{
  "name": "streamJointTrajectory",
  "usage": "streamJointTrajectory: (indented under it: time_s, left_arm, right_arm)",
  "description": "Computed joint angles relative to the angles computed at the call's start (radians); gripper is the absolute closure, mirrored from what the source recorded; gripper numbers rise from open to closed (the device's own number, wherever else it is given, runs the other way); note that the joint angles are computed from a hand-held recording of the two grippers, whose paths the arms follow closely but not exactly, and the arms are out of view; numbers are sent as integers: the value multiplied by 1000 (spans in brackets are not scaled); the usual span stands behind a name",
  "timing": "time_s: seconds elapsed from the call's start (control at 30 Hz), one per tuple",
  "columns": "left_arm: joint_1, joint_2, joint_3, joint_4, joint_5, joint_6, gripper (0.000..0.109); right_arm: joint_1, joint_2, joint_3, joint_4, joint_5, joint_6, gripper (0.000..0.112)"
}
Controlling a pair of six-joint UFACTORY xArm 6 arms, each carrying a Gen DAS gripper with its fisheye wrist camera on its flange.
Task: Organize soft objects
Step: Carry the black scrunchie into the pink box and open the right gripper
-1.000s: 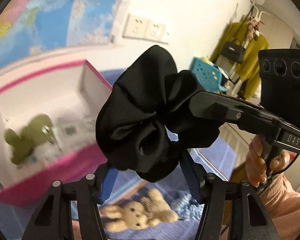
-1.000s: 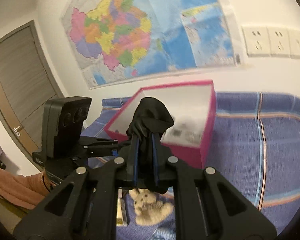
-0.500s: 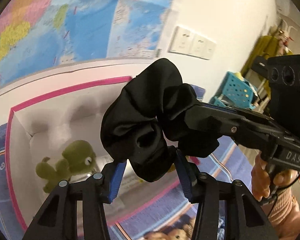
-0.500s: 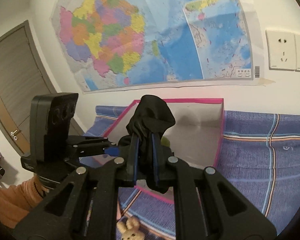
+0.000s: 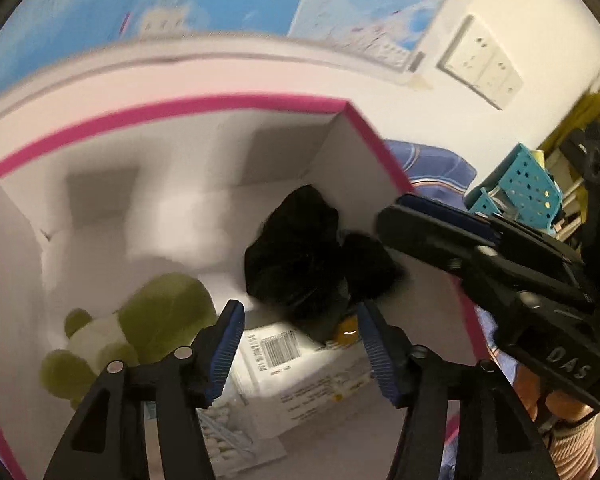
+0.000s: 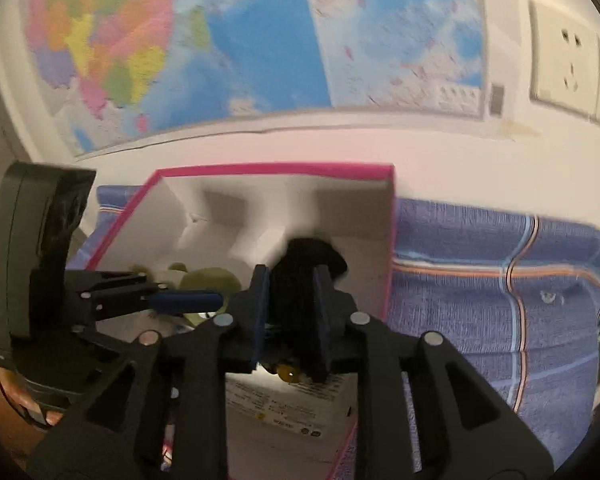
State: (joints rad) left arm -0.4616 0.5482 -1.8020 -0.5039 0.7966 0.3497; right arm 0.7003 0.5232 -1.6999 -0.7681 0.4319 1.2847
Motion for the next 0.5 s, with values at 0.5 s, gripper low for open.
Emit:
streamJointTrajectory:
  time_s: [0.5]
  left_arm:
    - [-29, -340, 419, -252, -204, 350, 48]
  right_arm:
    - [80, -262, 302, -359, -82, 364, 66]
